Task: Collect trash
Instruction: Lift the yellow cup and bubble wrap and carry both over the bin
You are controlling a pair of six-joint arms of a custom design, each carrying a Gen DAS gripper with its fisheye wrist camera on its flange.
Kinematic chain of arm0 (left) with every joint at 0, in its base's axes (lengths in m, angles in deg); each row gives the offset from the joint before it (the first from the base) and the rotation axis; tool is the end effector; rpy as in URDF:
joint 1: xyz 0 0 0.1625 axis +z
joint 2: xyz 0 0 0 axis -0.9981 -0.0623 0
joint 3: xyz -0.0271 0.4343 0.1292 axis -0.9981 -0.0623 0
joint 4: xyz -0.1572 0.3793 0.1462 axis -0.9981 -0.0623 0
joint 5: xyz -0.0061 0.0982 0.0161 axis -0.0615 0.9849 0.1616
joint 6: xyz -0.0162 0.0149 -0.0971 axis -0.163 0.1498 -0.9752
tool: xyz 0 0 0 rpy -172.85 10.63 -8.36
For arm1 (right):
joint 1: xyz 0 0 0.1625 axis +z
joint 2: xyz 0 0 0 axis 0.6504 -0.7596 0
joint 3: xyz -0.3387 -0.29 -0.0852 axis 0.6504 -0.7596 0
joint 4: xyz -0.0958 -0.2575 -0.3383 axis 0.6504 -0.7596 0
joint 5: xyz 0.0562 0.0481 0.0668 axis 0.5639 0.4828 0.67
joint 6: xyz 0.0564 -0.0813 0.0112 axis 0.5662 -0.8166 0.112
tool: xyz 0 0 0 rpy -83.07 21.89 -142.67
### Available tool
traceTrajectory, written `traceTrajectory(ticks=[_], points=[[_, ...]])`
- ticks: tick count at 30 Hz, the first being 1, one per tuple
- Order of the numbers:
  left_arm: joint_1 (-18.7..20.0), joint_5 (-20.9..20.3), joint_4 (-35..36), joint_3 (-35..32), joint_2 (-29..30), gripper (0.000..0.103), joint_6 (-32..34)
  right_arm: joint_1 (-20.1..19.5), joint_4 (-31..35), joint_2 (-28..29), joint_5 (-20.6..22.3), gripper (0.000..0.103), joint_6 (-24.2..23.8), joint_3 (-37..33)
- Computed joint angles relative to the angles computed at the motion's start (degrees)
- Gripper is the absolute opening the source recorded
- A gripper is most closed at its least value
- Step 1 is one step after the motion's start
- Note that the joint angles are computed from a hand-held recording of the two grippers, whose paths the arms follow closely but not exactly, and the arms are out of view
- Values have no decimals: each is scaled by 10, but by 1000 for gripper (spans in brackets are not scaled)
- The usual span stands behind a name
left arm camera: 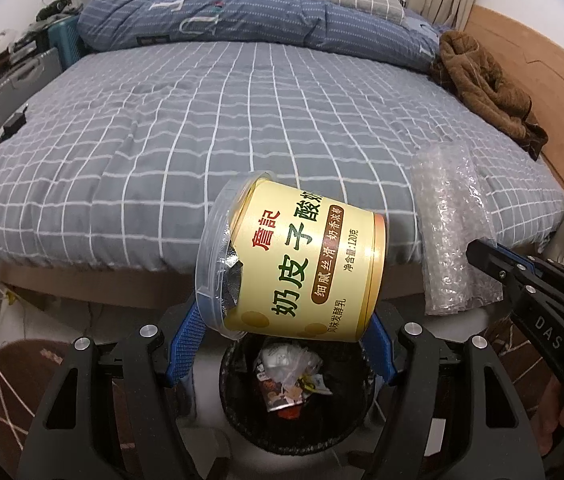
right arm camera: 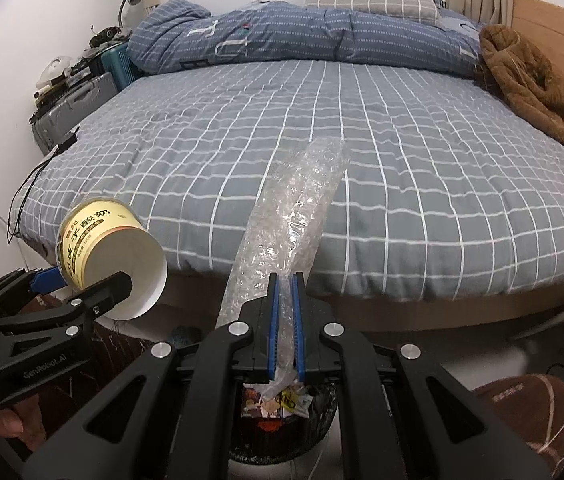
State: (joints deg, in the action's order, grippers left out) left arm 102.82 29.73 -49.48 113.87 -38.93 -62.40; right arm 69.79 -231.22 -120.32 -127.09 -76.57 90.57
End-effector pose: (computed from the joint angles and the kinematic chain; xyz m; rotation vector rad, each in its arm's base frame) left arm -0.4951 -0.3492 0.0969 0.6560 2.4306 -0.6004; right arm 0.1785 -0.3030 0.4245 0.2071 -2.2898 0.9099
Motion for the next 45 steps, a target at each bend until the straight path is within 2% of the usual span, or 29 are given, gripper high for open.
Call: traceTrajectory(ticks=[11,16,27,29,39,45], points=[[-10,-37,31,32,-23,67,-49,-11,80,-42,12,6,51,33],[-7,-53,21,43,-18,67,-47,-38,90,-44,17,6,46,54],[28,-79,-8,59,16,67,-31,-122,63,-3,50,6,8,71],[33,-71,-5,58,19,67,-27,-135,58,9,58,6,2,74],[57,-69,8,77,10,67,-51,-149,57,63,70,7,-1,71],[63,-70,13,91,0,67,-62,-156,43,71,72,13,-7,75]])
